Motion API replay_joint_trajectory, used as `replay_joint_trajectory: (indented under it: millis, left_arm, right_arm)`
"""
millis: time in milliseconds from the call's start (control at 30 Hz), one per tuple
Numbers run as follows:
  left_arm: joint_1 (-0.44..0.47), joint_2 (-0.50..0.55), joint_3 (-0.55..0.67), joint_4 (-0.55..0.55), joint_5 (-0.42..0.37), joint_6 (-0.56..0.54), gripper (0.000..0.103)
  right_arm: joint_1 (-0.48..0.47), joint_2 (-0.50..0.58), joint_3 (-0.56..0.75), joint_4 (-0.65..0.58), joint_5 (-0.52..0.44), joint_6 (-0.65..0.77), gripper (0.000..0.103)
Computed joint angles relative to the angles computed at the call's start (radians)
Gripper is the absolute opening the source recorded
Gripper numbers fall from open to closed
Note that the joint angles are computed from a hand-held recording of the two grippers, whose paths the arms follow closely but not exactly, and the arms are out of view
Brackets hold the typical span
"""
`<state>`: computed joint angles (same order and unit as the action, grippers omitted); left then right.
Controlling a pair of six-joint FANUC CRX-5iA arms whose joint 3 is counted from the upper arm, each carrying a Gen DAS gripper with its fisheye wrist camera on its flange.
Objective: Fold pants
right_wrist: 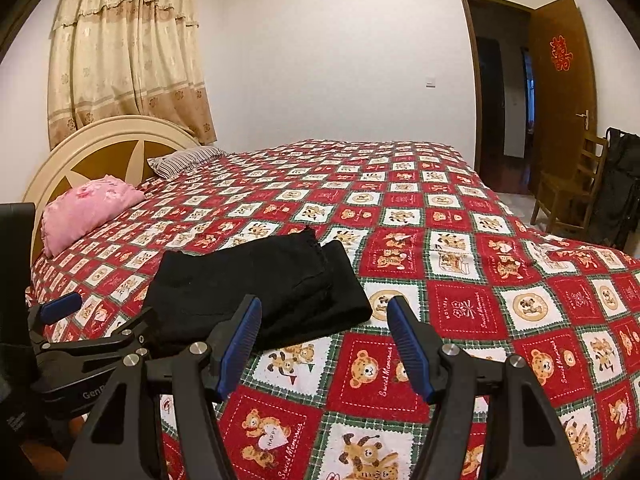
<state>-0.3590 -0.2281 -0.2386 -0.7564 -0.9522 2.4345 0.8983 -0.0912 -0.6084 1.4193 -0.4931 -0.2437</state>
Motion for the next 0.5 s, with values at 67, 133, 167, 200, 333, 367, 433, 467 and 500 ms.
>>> replay_joint_trajectory:
  millis: [67, 133, 167, 200, 333, 367, 433, 467, 500]
  left_arm:
    - [-0.001, 0.003, 0.003, 0.002, 0.000, 0.000, 0.103]
    - [-0.003, 0.004, 0.004, 0.000, -0.003, 0.001, 0.103]
    - [-0.004, 0.004, 0.004, -0.003, -0.003, 0.003, 0.103]
    - [-0.006, 0.006, 0.007, -0.006, -0.007, 0.004, 0.103]
    - [-0.011, 0.013, 0.014, -0.008, -0.011, 0.003, 0.103]
    - [-0.009, 0.013, 0.013, -0.005, -0.009, 0.001, 0.103]
    - [-0.004, 0.013, 0.014, 0.002, -0.006, -0.004, 0.103]
    - [-0.004, 0.016, 0.016, -0.001, -0.010, -0.001, 0.103]
    - [-0.007, 0.019, 0.019, -0.005, -0.014, 0.004, 0.103]
  right_arm:
    - [-0.003, -0.003, -0.002, 0.010, 0.001, -0.009, 0.067]
    - [-0.002, -0.003, -0.001, 0.014, -0.003, -0.009, 0.067]
    - [0.000, -0.002, 0.000, 0.016, -0.007, -0.011, 0.067]
    - [0.000, -0.001, 0.003, 0.018, -0.010, -0.011, 0.067]
    - [0.004, 0.007, 0.016, -0.008, -0.019, 0.012, 0.067]
    - [0.004, 0.008, 0.018, -0.008, -0.022, 0.012, 0.067]
    - [0.006, 0.008, 0.018, -0.012, -0.023, 0.015, 0.067]
    - [0.006, 0.008, 0.018, -0.013, -0.022, 0.014, 0.067]
    - [0.004, 0.008, 0.018, -0.011, -0.020, 0.013, 0.067]
